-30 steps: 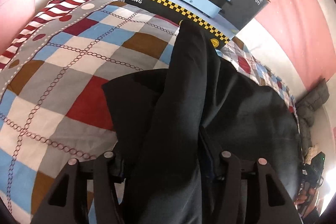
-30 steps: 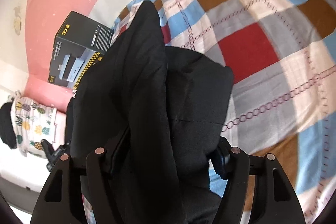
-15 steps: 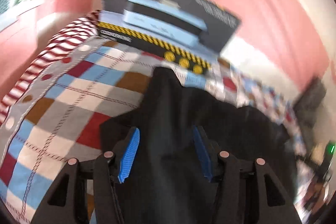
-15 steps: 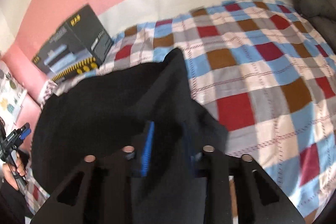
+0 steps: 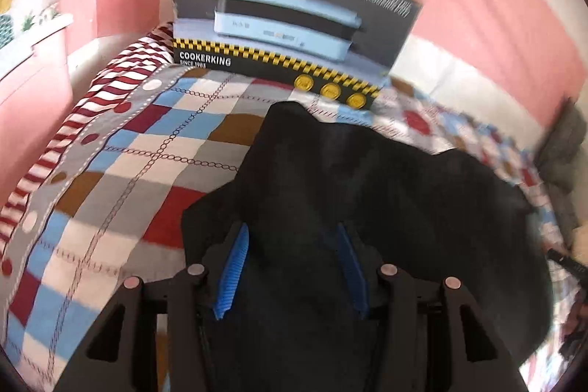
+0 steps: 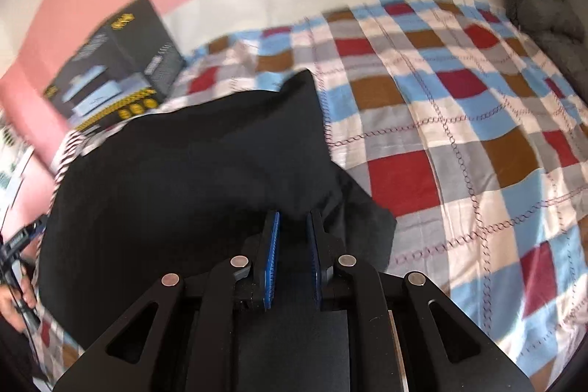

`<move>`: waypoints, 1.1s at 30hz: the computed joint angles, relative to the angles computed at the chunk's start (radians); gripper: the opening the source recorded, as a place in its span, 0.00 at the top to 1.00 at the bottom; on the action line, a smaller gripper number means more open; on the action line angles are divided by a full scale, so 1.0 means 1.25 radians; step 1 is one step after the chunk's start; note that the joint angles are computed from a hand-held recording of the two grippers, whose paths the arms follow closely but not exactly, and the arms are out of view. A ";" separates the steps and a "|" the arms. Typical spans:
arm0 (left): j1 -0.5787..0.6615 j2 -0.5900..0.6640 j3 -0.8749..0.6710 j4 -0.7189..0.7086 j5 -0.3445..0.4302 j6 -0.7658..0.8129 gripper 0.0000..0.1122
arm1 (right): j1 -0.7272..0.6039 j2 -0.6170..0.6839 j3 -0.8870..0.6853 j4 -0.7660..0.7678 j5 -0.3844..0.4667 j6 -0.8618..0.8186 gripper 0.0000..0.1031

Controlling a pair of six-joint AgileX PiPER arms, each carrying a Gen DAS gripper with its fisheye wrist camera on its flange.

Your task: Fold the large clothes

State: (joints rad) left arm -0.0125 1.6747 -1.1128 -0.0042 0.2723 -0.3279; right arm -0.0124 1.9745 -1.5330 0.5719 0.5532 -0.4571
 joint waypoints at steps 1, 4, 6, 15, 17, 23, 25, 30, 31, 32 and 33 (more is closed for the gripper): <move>-0.008 -0.046 0.050 -0.001 -0.018 -0.007 0.54 | -0.002 -0.037 0.053 0.026 -0.015 -0.042 0.85; -0.051 -0.154 0.168 0.104 -0.043 -0.122 0.54 | -0.010 -0.130 0.200 0.106 -0.049 -0.155 0.84; -0.083 -0.188 0.218 0.217 -0.036 -0.243 0.54 | -0.011 -0.155 0.259 0.109 -0.071 -0.174 0.84; -0.165 -0.203 0.246 0.338 0.064 -0.426 0.54 | -0.027 -0.186 0.299 0.043 -0.049 -0.116 0.84; -0.215 -0.235 0.247 0.373 0.117 -0.475 0.54 | -0.025 -0.231 0.337 0.051 -0.044 -0.130 0.84; -0.433 -0.353 0.244 0.473 0.290 -0.656 0.54 | -0.010 -0.403 0.489 0.071 -0.040 -0.172 0.82; -0.523 -0.379 0.229 0.502 0.371 -0.728 0.54 | -0.002 -0.467 0.534 0.062 -0.033 -0.168 0.82; -0.736 -0.411 0.186 0.546 0.555 -0.889 0.54 | 0.007 -0.614 0.617 0.031 0.001 -0.141 0.73; -0.774 -0.416 0.182 0.555 0.582 -0.920 0.54 | 0.006 -0.650 0.634 0.032 0.015 -0.141 0.68; -0.820 -0.418 0.175 0.565 0.617 -0.955 0.54 | 0.002 -0.673 0.645 0.039 0.026 -0.149 0.65; -0.858 -0.417 0.168 0.573 0.644 -0.983 0.54 | -0.001 -0.702 0.658 0.043 0.041 -0.153 0.65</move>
State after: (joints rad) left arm -1.0845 1.1538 -0.9030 0.7125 1.0778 -1.5573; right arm -0.0131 1.0971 -0.7101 0.6261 0.6044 -0.6479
